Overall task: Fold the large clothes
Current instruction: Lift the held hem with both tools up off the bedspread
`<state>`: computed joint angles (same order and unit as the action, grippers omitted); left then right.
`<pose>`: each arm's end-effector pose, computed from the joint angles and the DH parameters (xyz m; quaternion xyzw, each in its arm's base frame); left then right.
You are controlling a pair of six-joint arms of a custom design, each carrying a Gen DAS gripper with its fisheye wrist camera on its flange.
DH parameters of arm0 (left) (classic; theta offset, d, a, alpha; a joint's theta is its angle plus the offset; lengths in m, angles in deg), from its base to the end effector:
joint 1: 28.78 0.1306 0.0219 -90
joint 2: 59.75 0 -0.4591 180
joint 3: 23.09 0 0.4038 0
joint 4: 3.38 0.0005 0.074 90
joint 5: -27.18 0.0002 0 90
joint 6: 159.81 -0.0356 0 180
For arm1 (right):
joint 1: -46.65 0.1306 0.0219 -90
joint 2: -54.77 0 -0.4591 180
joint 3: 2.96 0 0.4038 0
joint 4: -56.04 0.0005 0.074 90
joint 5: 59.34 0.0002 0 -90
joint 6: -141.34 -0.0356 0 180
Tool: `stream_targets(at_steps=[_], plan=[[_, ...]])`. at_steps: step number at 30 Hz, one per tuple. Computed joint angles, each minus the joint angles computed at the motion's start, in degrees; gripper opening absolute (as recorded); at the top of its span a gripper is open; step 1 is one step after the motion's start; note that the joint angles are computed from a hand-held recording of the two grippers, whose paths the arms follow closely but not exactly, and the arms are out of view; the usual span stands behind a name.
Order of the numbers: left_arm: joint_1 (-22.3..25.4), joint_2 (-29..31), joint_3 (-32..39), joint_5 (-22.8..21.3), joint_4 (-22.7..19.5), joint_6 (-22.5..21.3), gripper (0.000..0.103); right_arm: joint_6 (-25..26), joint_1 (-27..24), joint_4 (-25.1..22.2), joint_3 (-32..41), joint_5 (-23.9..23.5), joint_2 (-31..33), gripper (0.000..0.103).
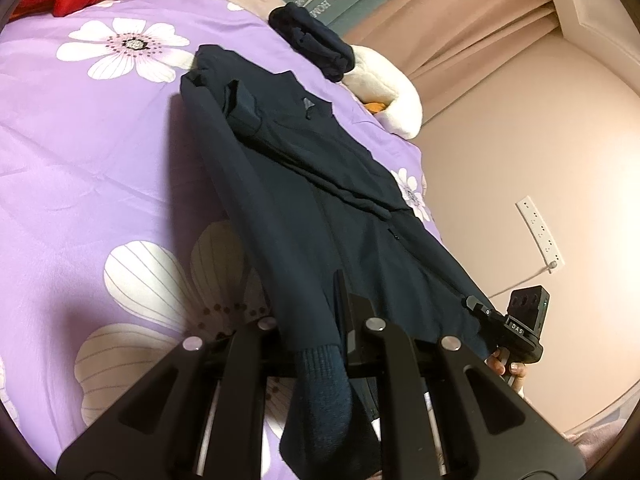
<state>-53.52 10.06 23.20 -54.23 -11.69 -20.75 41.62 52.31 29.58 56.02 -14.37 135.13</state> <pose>0.2940 -0.1419 0.3426 -0.1480 0.8596 -0.3434 0.3483 0.3831 0.0628 0.3624 -0.1071 0.8663 0.3985 0.2815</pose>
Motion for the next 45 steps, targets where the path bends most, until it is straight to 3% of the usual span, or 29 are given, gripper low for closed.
stream_targets(at_steps=[13,30,45], plan=[[-2.36,-3.65,0.55,-0.78,-2.01,-0.95,0.011,3.1,-1.11,-3.26,1.61,-4.41,-2.59,0.012],[-7.39,-9.3,1.29,-6.84,-5.53,-0.59,0.011,7.08,-2.81,-5.72,2.39,-9.7,-6.21,0.012],[-13.48,-11.81,3.27,-13.6,-8.77,-1.43,0.011,6.5,-6.22,-4.13,1.85,-15.22,-7.48,0.012]])
